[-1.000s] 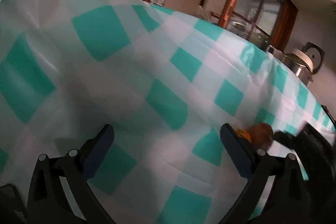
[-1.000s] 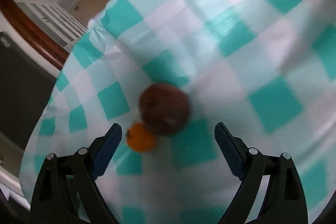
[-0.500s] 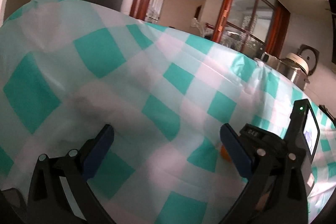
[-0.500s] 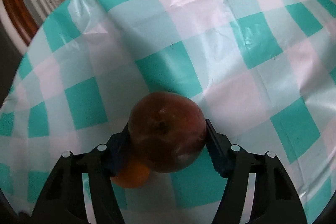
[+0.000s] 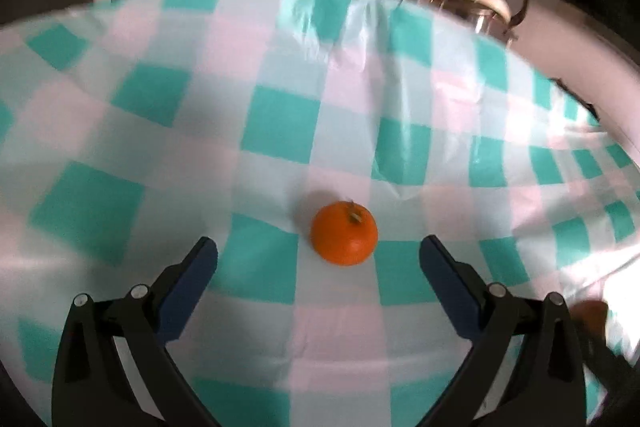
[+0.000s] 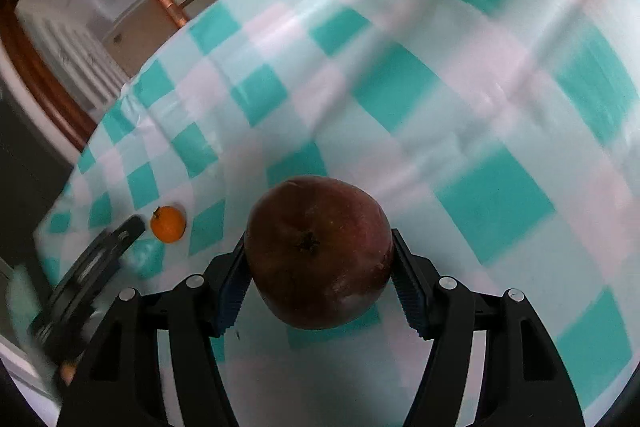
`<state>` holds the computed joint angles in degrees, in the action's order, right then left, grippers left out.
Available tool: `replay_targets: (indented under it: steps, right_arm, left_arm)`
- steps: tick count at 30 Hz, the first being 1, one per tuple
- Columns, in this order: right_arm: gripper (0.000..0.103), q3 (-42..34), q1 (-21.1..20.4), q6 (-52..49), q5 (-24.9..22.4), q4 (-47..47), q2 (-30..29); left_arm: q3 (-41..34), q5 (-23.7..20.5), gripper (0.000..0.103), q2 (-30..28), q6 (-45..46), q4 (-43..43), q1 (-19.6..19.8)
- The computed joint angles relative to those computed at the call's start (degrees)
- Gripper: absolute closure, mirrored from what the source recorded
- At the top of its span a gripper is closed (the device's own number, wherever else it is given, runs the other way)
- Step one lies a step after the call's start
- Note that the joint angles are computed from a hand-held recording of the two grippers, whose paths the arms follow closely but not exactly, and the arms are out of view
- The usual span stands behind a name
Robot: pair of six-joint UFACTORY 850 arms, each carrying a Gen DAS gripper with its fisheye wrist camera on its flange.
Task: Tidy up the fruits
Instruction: 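Grasp the red apple with the right tool while the left tool grasps the tangerine, then carry the red apple and tangerine over the white bin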
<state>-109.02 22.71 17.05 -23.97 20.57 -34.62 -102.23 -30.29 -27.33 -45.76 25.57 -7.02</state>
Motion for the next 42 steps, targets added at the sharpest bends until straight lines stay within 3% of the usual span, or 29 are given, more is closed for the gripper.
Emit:
replay_targets:
  steps: [3, 5, 7, 9, 11, 13, 15, 17, 21, 30, 32, 36, 42]
  right_arm:
    - [0.039, 2.94, -0.23, -5.75, 3.37, 5.73, 1.40]
    - [0.039, 2.17, 0.14, -7.64, 2.86, 6.08, 0.90]
    - [0.039, 2.14, 0.56, -8.34, 3.50, 4.90, 1.03]
    - [0.039, 1.41, 0.92, -8.94, 3.70, 4.59, 0.51]
    - [0.039, 1.13, 0.98, -9.01, 3.66, 4.45, 0.21]
    - [0.039, 1.75, 0.90, -11.00, 4.38, 6.36, 0.48]
    - [0.039, 2.18, 0.72, -14.02, 4.90, 9.69, 0.58]
    - [0.039, 2.58, 0.62, -15.27, 5.39, 11.41, 0.74]
    - [0.039, 2.42, 0.50, -14.04, 5.38, 10.86, 0.59]
    - [0.039, 3.74, -0.36, -21.98, 1.63, 19.34, 1.87]
    - [0.039, 8.81, 0.09, -17.13, 3.03, 13.64, 6.02]
    - [0.039, 22.53, 0.73, -22.14, 8.40, 15.04, 17.68]
    - [0.039, 38.45, -0.36, -22.60, 11.62, 11.31, 32.73]
  left_arm:
    - [-7.30, -5.23, 0.006, -5.35, 7.55, -7.83, 0.75]
    - [-9.83, -6.59, 0.007, -7.07, 8.69, -7.19, 0.42]
    - [-13.82, -10.12, 0.018, -9.74, 10.08, -6.79, 0.03]
    - [-16.14, -12.19, 0.045, -11.42, 12.47, -10.00, 0.51]
    - [-14.50, -10.10, 0.057, -10.48, 13.93, -11.96, 0.87]
    - [-11.96, -7.70, 0.057, -8.96, 14.29, -12.85, 1.12]
    - [-7.11, -2.52, 0.058, -5.85, 13.92, -12.61, 1.36]
    - [-5.12, -1.51, 0.057, -4.44, 11.40, -8.39, 0.75]
    - [-0.39, 0.38, 0.057, -0.96, 10.45, -9.17, -0.27]
    - [17.24, 2.42, 0.057, 13.32, 5.63, -1.71, -6.45]
    - [21.63, 2.86, 0.057, 17.15, 4.93, 0.93, -8.47]
    - [28.74, 3.17, 0.057, 23.89, 7.63, -0.81, -11.70]
    - [33.03, 3.08, 0.057, 27.74, 6.71, 3.61, -18.95]
